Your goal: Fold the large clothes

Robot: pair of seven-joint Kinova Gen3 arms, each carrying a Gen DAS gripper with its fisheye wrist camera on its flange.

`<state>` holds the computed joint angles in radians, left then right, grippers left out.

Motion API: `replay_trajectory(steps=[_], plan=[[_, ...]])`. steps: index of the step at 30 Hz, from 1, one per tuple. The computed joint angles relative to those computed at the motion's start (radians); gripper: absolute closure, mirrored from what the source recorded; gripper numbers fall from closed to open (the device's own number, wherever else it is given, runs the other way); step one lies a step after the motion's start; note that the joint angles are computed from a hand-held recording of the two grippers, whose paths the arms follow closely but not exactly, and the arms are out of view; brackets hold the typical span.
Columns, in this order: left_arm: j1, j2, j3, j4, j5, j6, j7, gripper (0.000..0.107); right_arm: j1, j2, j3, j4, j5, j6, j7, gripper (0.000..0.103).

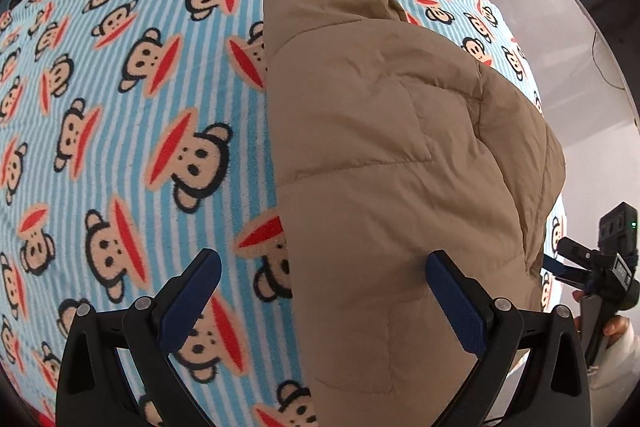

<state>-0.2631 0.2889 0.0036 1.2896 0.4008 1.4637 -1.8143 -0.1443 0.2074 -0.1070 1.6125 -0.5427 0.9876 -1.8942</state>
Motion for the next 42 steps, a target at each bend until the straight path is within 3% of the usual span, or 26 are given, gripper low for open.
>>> replay_trajectory(steps=[6, 13, 23, 28, 30, 32, 35, 42], plan=[[-0.091, 0.068, 0.018, -0.012, 0.171, 0.084, -0.053, 0.005, 0.032, 0.075, -0.008, -0.048, -0.033, 0.050, 0.054, 0.000], [-0.143, 0.127, 0.040, -0.013, 0.283, 0.142, -0.111, 0.005, 0.062, 0.144, -0.024, -0.091, -0.073, 0.107, 0.105, 0.000], [-0.138, 0.222, 0.061, 0.060, 0.355, 0.070, -0.092, 0.004, 0.123, 0.290, -0.092, -0.107, -0.263, 0.050, 0.273, 0.000], [-0.131, 0.253, 0.077, 0.080, 0.393, 0.057, -0.032, 0.004, 0.120, 0.305, -0.092, -0.109, -0.282, 0.046, 0.240, 0.001], [-0.123, 0.231, 0.081, 0.082, 0.388, 0.044, -0.035, 0.008, 0.151, 0.306, -0.112, -0.083, -0.339, 0.045, 0.263, 0.011], [-0.121, 0.212, 0.081, 0.083, 0.386, 0.037, -0.036, 0.016, 0.178, 0.292, -0.124, -0.038, -0.403, 0.028, 0.301, 0.031], [-0.125, 0.189, 0.078, 0.082, 0.395, 0.034, -0.037, 0.024, 0.192, 0.266, -0.129, 0.003, -0.472, 0.009, 0.358, 0.053], [-0.162, 0.160, 0.073, 0.017, 0.431, 0.080, -0.063, 0.028, 0.135, 0.216, -0.114, -0.028, -0.509, -0.007, 0.359, 0.058]])
